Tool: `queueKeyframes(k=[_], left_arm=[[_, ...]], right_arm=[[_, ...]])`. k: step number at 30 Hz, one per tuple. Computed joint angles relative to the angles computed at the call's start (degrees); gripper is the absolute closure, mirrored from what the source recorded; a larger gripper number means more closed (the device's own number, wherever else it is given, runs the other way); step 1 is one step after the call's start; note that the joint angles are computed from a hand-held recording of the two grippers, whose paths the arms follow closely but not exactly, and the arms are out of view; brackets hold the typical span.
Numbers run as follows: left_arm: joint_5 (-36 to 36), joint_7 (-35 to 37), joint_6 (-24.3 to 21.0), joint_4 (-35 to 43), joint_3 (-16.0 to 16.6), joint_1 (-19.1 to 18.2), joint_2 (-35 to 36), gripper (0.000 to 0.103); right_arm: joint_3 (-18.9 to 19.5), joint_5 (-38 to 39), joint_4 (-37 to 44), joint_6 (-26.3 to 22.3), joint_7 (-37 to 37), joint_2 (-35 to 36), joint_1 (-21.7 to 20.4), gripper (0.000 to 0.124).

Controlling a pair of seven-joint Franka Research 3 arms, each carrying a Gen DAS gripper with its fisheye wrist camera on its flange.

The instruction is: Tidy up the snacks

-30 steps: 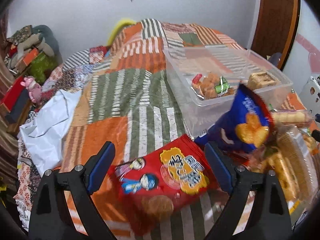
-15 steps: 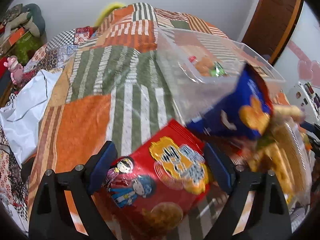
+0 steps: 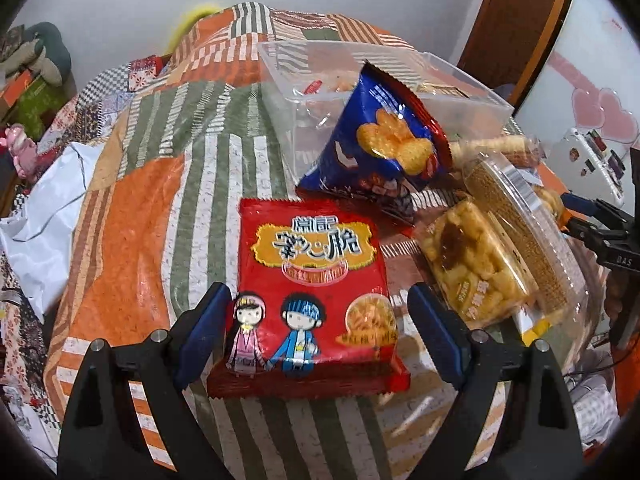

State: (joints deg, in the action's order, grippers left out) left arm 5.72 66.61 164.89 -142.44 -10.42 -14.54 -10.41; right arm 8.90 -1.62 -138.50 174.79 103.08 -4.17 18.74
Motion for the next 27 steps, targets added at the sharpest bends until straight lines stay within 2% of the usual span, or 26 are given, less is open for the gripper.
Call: queueKeyframes(k=[7,9,11,13,15,19,24,27], left_arm=[[6.2,-4.5,-4.52,4.97,-1.54,2.23,4.81,0.013],[7.2,-5.51,-4.04,4.99,-1.58,2.45,5.72,0.013],[8.99,-7.88,-1.66,3.75,-1.7,2.86,5.48,0.014],[10.22,-9.01,-0.21,2.94,-1.67,3.08,5.07,0.025],[9.54,-8.54,0.89,2.22,-1.39,2.88,4.6,0.029],[13.8,-13.1,1.25,1.13,-2.41,3.97,3.39,0.036],[16.61,-17.04,1.39,-0.26,-3.05,4.04,1.65,0.036],[18.26,-19.35,1.17,-1.23,-3.45,4.23,0.1,0.036]], right_arm=[[-0.99,3.0,1.38,-1.6,-2.06,1.94,0.8,0.041],[-1.28,2.88,1.49,-1.1,-1.65,2.62,0.87,0.041],[-1.49,1.43,1.36,-0.06,0.02,2.82,0.76,0.041],[-1.77,4.47,1.52,0.24,-2.28,2.92,1.29,0.042],[-1.92,5.65,1.45,0.65,-3.1,2.96,1.43,0.052],[-2.08,8.44,1.11,1.09,-5.45,2.68,1.78,0.061],[-1.53,8.06,-0.05,2.19,-5.3,1.7,1.49,0.069],[-2.05,12.29,-0.11,2.32,-8.84,1.42,2.39,0.074]])
